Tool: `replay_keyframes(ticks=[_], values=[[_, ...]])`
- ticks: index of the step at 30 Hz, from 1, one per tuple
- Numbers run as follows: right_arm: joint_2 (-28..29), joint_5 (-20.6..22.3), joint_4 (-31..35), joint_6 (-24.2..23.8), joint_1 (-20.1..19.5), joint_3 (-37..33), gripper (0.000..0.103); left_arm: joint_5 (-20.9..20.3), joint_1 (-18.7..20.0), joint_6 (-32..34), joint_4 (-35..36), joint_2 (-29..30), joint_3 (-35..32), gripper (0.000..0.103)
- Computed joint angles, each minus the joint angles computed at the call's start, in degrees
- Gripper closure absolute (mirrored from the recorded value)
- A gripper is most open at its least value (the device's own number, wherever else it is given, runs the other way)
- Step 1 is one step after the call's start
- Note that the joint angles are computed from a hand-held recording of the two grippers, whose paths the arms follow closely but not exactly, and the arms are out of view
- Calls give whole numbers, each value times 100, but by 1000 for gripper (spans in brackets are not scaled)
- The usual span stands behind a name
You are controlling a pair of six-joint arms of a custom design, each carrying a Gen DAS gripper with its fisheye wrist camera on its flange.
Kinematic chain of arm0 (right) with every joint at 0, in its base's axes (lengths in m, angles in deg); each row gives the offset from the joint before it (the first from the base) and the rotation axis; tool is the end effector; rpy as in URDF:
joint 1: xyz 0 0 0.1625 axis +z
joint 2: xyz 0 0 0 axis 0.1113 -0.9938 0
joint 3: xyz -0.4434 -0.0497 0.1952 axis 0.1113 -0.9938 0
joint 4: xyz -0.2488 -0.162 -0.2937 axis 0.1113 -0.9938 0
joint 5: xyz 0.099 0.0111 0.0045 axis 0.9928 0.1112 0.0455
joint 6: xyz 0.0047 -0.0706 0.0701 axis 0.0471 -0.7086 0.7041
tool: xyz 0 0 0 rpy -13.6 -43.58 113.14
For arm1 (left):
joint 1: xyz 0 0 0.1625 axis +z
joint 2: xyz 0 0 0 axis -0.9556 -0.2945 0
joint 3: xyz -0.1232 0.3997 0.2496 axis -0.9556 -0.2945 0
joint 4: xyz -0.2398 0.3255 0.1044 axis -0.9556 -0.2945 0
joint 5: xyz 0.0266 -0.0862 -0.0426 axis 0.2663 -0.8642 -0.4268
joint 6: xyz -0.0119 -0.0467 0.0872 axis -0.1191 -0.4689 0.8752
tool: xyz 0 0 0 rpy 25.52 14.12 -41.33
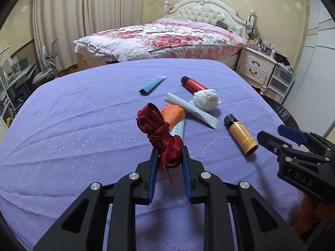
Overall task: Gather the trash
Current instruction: 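Grasp the amber bottle with the right tool while the left tool holds the ribbon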
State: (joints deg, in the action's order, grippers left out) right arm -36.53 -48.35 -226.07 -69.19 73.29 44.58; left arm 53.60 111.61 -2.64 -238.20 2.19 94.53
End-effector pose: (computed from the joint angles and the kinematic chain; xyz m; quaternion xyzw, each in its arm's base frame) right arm 0.0178 -0.6159 0.2337 0.3847 -0.8711 0.2352 0.1945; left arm -0.3073 -0.5360 -0.0542 -0.0055 0.8251 -0.4092 0.3896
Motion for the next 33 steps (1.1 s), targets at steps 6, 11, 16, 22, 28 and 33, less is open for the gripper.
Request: replay_keyframes(ticks=[6,11,16,22,28,33], values=[[232,-300,98,-85,177,-56,56,56,69,-361,197,-162,200,80],[365,-551,151,-33,245,-137,75,-71,186,-254,-237,-203,373,80],[351,-583,124,-67,232,-83,80,-73,192,-239,-223,-211,376,80],[258,-383,176,-22,164,-67,80,30,165,-342,-179,-236,411,80],[114,-166,158,49,108,-79,80,237,95,-132,-129,-160,246,80],[10,-24,108,187,55,-221,80,305,51,543,-658,9,24,80]])
